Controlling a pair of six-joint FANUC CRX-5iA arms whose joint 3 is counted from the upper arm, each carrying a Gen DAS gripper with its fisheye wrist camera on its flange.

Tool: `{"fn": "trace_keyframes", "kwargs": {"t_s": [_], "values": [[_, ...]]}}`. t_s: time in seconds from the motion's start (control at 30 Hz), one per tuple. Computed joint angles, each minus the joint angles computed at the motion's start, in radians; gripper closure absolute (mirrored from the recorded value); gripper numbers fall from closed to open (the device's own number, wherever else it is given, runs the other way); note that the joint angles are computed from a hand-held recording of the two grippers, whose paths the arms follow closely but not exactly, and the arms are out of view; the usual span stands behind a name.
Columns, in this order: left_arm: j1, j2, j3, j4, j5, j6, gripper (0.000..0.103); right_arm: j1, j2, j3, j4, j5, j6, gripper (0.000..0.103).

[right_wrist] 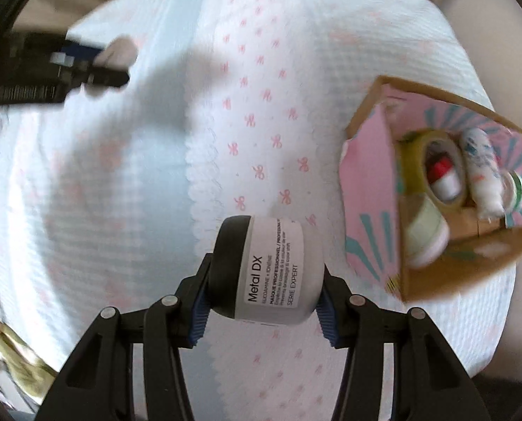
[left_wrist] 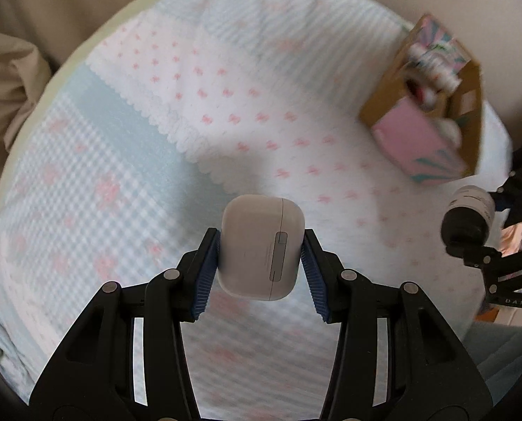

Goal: Organize rigid objects
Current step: 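Carry the earbud case and Metal DX jar over the cardboard box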

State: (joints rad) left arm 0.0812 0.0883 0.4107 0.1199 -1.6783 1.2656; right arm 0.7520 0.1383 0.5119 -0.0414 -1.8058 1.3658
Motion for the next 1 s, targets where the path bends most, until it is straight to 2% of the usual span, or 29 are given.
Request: {"fn": "trace_keyframes", "kwargs": {"t_s": [0.23,0.3,0.47,0.63,0.73,0.8,1.0], "values": [[-0.081,0.024,0.155,0.048,-0.045,0.085,0.060,-0.147,0.009,0.249,-0.149,-0.145,-0.174,0.056],[-0.114,0.049,0.218,0.055,-0.057,0.117,0.060,-0.158,0.016,0.292,-0.139,-0.165,-0.193,0.056],[-0.195,0.118,0.348,0.048,-0.079,0.195,0.060,-0.253,0.067,0.427,-0.140,-0.211,-0.154,0.056],[-0.285,0.240,0.522,0.036,-0.120,0.303,0.060,-0.370,0.131,0.530,-0.178,-0.245,-0.087,0.056],[-0.334,0.349,0.664,0.028,-0.160,0.386,0.060,-0.442,0.188,0.608,-0.227,-0.285,-0.052,0.056],[-0.349,0.396,0.711,0.034,-0.168,0.429,0.060,-0.478,0.229,0.654,-0.245,-0.310,-0.021,0.056],[-0.392,0.639,1.010,0.043,-0.288,0.544,0.060,-0.547,0.315,0.701,-0.279,-0.361,0.079,0.056]]}}
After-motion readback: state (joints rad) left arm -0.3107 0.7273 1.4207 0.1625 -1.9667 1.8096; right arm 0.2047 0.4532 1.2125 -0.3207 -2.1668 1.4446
